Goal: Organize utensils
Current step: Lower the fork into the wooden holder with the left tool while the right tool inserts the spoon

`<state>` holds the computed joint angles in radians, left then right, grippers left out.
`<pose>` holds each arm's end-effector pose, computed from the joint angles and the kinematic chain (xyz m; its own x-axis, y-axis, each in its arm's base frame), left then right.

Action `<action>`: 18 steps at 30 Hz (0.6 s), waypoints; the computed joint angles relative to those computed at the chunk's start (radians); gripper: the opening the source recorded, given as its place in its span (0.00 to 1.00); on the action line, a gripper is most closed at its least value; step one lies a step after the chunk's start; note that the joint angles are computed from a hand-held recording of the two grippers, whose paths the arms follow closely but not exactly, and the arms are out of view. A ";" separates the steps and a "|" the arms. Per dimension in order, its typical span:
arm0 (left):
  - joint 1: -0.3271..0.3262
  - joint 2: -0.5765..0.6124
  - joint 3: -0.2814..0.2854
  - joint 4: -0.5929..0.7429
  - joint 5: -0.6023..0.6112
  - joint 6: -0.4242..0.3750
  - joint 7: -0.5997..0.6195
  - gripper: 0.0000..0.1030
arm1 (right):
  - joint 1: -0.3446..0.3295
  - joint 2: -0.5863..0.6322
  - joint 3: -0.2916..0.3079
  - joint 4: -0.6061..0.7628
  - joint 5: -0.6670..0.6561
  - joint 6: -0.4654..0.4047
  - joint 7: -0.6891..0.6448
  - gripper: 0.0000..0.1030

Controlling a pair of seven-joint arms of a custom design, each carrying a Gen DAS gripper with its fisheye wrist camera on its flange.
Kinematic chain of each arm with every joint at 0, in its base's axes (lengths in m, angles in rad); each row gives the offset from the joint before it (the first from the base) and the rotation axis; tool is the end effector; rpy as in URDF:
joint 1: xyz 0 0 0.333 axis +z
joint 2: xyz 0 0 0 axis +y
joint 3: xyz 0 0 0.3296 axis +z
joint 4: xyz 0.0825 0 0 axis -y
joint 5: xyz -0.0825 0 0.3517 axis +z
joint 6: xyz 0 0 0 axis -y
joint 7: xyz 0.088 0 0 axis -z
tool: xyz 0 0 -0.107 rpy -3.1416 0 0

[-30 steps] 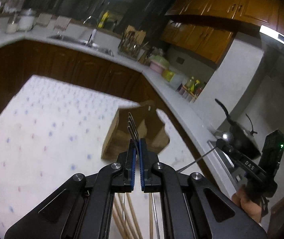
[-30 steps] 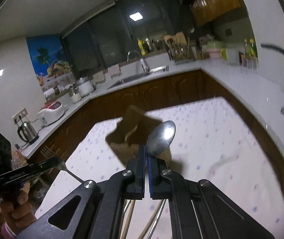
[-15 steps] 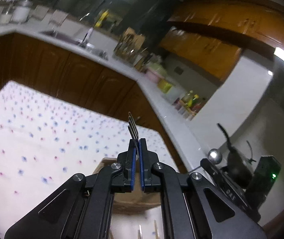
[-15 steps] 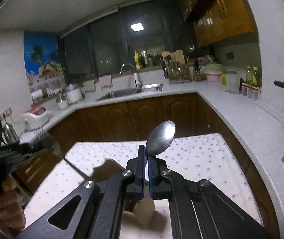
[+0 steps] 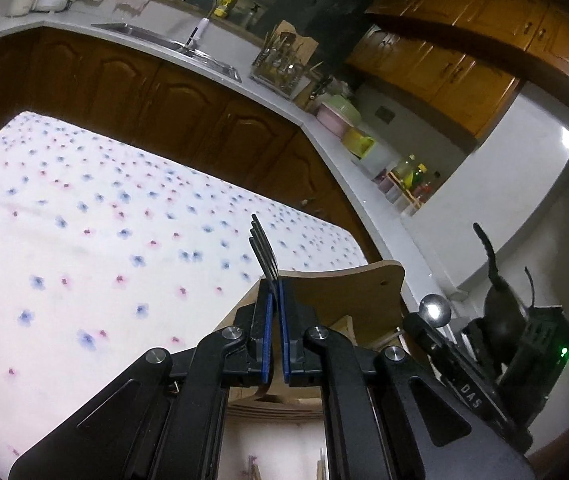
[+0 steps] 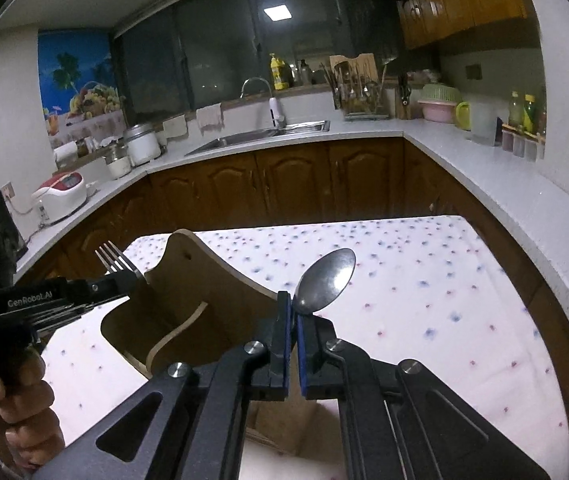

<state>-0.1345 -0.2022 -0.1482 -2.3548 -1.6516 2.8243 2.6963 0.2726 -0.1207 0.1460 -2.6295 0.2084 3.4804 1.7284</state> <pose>0.4545 -0.0828 0.4742 -0.1925 -0.8150 0.5466 -0.6943 -0.2805 -0.6628 0.4230 0.1630 0.4460 0.1517 -0.9609 -0.2318 -0.6061 0.0949 -0.7897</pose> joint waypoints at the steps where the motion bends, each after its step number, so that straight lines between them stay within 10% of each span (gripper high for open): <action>1: -0.001 0.000 -0.003 0.001 0.003 0.009 0.000 0.03 | 0.021 -0.001 -0.033 0.000 -0.040 -0.004 0.035 0.03; 7: -0.005 -0.008 -0.001 -0.008 0.061 0.013 -0.063 0.07 | 0.044 0.002 -0.081 0.005 -0.133 -0.013 0.120 0.08; 9: -0.008 -0.025 0.009 -0.017 0.072 -0.002 -0.070 0.23 | 0.054 -0.009 -0.102 -0.001 -0.166 -0.020 0.159 0.09; 14: -0.012 -0.097 0.018 -0.065 0.055 0.018 -0.067 0.45 | 0.055 -0.067 -0.134 -0.058 -0.229 0.036 0.258 0.57; 18: -0.012 -0.184 0.021 -0.144 0.066 0.046 -0.102 0.59 | 0.027 -0.134 -0.106 -0.111 -0.194 0.063 0.272 0.66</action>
<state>-0.1470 -0.3861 -0.1269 -2.4983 -1.5851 2.8700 2.5939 0.2994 -0.2550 0.0402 -2.7408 0.0143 3.5430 2.0007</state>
